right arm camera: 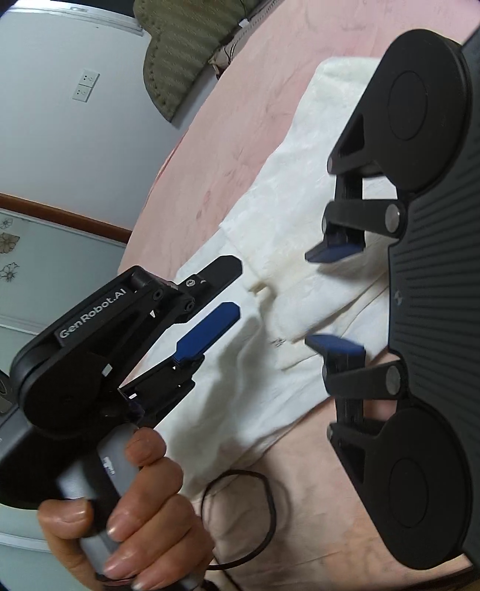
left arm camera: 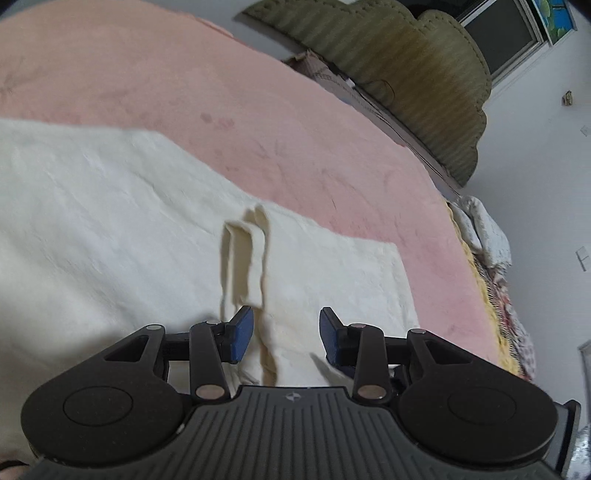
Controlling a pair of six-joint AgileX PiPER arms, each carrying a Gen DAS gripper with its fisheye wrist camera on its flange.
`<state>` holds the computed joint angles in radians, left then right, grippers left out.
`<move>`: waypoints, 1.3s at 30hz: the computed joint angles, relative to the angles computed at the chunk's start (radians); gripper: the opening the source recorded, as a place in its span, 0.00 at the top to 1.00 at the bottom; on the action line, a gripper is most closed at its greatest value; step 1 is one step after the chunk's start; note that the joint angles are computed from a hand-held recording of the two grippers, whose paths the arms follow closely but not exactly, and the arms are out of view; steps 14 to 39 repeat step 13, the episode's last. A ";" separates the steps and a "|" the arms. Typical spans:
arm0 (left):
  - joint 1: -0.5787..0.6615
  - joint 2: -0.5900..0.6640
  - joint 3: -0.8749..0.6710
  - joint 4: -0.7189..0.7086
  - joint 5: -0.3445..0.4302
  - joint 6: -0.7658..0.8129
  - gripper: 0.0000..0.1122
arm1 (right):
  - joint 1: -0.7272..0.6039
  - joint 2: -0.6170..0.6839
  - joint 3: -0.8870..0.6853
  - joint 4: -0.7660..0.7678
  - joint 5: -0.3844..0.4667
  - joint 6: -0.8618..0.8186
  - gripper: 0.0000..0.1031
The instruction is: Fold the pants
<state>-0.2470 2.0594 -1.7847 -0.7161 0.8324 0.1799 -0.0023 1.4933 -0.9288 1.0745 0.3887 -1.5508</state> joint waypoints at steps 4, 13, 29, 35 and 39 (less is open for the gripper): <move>0.009 0.060 -0.031 -0.064 0.063 -0.024 0.62 | 0.006 0.000 0.008 0.010 -0.003 -0.028 0.50; 0.027 0.050 -0.007 -0.134 0.056 -0.030 0.52 | -0.018 0.082 -0.027 0.241 0.015 -0.167 0.75; 0.027 0.050 -0.007 -0.134 0.056 -0.030 0.52 | -0.018 0.082 -0.027 0.241 0.015 -0.167 0.75; 0.027 0.050 -0.007 -0.134 0.056 -0.030 0.52 | -0.018 0.082 -0.027 0.241 0.015 -0.167 0.75; 0.027 0.050 -0.007 -0.134 0.056 -0.030 0.52 | -0.018 0.082 -0.027 0.241 0.015 -0.167 0.75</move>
